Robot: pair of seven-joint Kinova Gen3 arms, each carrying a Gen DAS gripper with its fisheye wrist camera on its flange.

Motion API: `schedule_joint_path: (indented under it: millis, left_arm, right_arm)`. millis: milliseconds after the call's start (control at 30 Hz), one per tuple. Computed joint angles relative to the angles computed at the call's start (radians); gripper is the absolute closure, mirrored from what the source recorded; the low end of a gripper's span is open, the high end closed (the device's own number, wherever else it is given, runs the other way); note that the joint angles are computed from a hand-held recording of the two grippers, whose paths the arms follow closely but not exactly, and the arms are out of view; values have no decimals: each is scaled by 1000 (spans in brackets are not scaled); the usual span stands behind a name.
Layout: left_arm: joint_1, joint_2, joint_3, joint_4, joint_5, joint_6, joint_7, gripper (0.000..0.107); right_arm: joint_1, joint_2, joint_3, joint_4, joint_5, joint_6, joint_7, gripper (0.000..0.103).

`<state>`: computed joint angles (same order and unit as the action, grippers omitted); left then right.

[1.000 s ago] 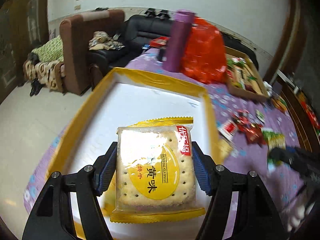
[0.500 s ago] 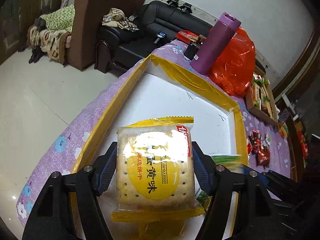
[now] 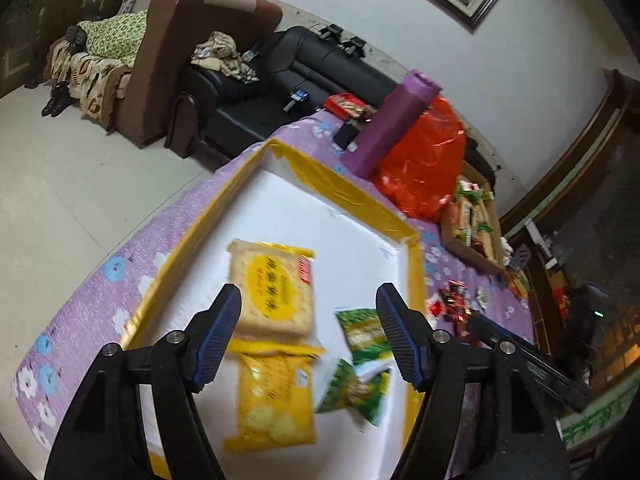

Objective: Organize snacks
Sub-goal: 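Move both grippers back over the scattered snacks on the tablecloth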

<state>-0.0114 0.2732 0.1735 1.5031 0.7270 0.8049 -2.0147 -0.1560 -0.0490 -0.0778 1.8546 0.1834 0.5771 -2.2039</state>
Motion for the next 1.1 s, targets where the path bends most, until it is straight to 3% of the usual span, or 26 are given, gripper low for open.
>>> schedule_joint_path:
  millis: [67, 167, 367, 500, 633, 700, 833, 933, 1033, 1100]
  left_arm:
    - [-11, -33, 16, 45, 46, -6, -50, 37]
    - [2, -68, 14, 90, 80, -14, -95, 37]
    - [40, -112, -7, 141, 112, -21, -121, 37]
    - [64, -129, -15, 161, 115, -31, -135, 37]
    - [73, -130, -14, 171, 138, -14, -170, 37]
    - [83, -133, -12, 177, 142, -11, -187, 37]
    - [108, -134, -8, 183, 134, -19, -199, 37]
    - [127, -130, -3, 185, 124, -29, -187, 37]
    - [136, -131, -2, 190, 112, -28, -173, 37]
    - [142, -135, -3, 195, 99, -33, -161, 37]
  right_arm:
    - [-9, 11, 41, 10, -37, 5, 26, 49]
    - [4, 49, 11, 4, -7, 22, 2, 50]
    - [-208, 183, 134, -92, 208, 144, -229, 49]
    - [-169, 181, 42, -64, 336, 168, -307, 54]
    - [-181, 117, 17, 3, 397, 214, -301, 53]
    - [-160, 84, 9, 40, 364, 241, -260, 54]
    - [-42, -20, -6, 142, 257, 175, -163, 52]
    - [-24, -84, 70, 169, 140, 98, -62, 50]
    - [-37, -76, 119, 137, 25, 39, 45, 48]
    - [-23, -28, 80, 94, 6, 14, 79, 49]
